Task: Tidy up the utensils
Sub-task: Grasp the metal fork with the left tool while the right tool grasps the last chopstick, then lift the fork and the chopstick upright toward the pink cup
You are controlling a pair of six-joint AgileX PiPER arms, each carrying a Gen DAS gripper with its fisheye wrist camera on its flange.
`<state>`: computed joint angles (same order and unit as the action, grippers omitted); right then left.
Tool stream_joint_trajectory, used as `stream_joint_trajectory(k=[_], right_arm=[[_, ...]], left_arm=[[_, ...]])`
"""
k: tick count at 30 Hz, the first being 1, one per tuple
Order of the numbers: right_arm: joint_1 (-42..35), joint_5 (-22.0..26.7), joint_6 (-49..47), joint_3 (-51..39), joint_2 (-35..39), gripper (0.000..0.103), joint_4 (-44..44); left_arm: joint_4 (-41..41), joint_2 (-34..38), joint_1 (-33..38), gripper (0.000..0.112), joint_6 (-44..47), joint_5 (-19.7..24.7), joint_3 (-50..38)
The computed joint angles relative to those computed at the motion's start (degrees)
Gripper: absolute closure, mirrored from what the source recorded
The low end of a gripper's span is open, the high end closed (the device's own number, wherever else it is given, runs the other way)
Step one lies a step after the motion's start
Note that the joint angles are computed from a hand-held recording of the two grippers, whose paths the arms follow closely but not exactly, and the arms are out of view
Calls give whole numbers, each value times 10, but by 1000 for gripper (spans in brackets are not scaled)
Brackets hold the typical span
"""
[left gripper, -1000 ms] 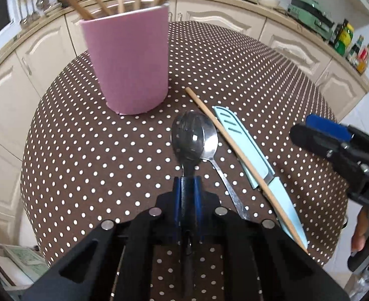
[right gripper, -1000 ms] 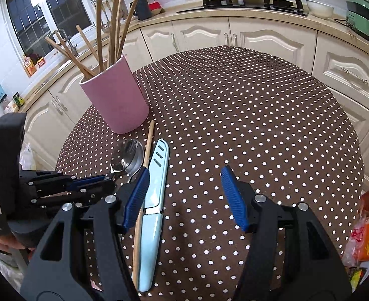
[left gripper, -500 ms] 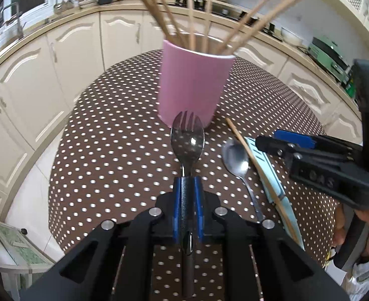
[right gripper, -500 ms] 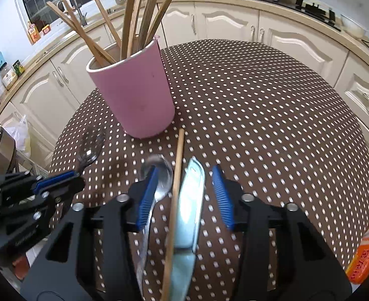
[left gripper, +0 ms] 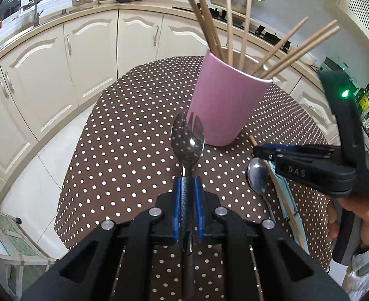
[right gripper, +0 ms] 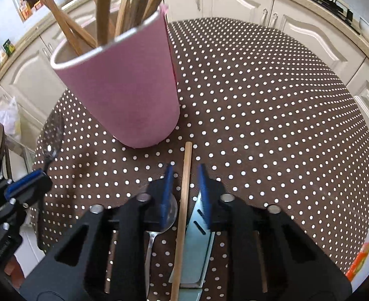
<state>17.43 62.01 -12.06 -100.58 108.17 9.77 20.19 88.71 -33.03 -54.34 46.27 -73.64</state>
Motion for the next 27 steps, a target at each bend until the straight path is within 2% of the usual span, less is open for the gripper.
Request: stream_joint_trajectory(k=[2,7,11,17,22,27], right_arm=[[1,-7,-1,5,4,95,-1],[-21,-37,-22,36,-20,97,37],[-59,-65,-73,84,-71,97,109],[-130,-74,-173,137,-148,97,239],[-183,-57,-244,151,-200,97,328],[-233,-23,-295,140,-237,97,396]], left_arm=[[-3,-4,7,102,3,-13,7],[6,-23,14,102,-5,-54,31],[36,-48,6,102,-36,-100,56],[161,-74,-37,102,-151,-147,78],[288,-77,-80,102,-259,-157,74],[369,-64,-100,102,-316,-154,56]])
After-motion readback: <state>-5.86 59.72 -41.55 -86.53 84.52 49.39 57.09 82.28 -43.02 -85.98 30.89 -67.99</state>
